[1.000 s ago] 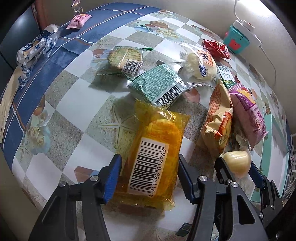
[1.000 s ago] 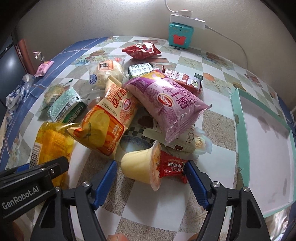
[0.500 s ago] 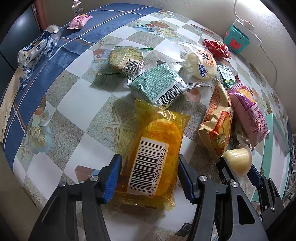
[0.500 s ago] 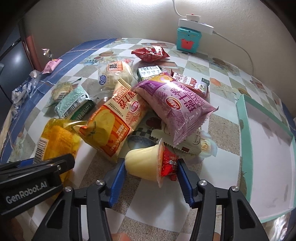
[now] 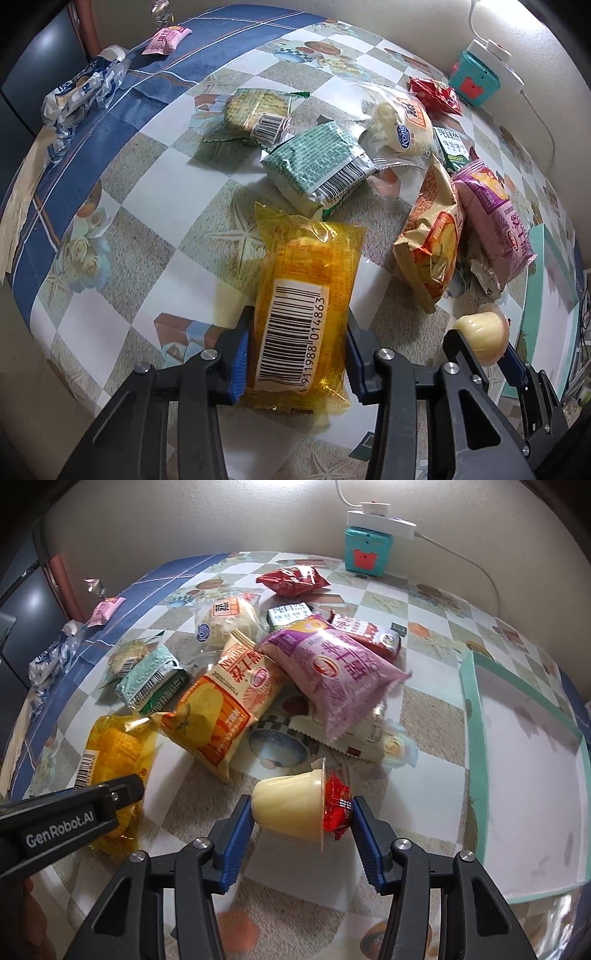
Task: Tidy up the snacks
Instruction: 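Grasp the yellow bread bag with the left tool while the right tool grasps the pudding cup, then lift the yellow bread bag and pudding cup and carry both over the white tray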
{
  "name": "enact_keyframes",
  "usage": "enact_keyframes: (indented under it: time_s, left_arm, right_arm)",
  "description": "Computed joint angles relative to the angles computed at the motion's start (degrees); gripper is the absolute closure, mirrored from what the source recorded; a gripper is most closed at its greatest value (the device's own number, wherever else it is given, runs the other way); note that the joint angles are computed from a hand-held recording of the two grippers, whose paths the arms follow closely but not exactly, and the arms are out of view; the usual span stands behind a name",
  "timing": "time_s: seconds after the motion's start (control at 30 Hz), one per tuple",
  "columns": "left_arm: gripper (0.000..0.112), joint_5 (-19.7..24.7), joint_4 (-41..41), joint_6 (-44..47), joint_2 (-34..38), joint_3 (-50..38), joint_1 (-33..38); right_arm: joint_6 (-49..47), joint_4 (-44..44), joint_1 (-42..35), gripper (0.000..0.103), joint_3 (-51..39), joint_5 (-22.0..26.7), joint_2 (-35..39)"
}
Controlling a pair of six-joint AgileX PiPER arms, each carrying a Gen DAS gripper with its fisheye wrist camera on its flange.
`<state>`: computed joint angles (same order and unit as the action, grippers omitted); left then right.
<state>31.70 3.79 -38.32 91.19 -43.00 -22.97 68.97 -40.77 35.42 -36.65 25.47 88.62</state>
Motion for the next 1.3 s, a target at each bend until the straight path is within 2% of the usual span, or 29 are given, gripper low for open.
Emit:
enact_keyframes:
  time_s: [0.37, 0.6, 0.83, 1.07, 1.2, 1.3]
  left_arm:
    - [0.068, 4.0, 4.0, -6.0, -3.2, 0.8, -1.8]
    - [0.068, 11.5, 9.6, -13.3, -6.6, -2.2, -6.0]
    - [0.068, 19.8, 14.0, -17.5, -6.9, -10.6, -13.6]
    - [0.068, 26.7, 17.3, -19.6, 0.6, -24.8, -23.1]
    - [0.068, 30.3, 18.8, -19.3, 7.0, -34.0, -27.7]
    - [0.068, 32.0, 19.1, -18.4, 11.1, -39.5, -30.1]
  right_arm:
    - [-4.9, 5.1, -3.0, 0.048, 2.4, 0.2, -6.0]
    - [-7.8, 7.1, -5.0, 0.048, 3.2, 1.3, -11.3]
    - [-11.7, 10.1, -10.0, 0.048, 3.4, 4.7, -17.2]
    - [-21.7, 17.2, -21.1, 0.048, 3.9, 6.1, -22.3]
    - [-32.1, 24.4, -31.9, 0.048, 4.3, 6.1, -24.4]
    - [-37.7, 26.5, -39.9, 0.048, 4.3, 6.0, -25.2]
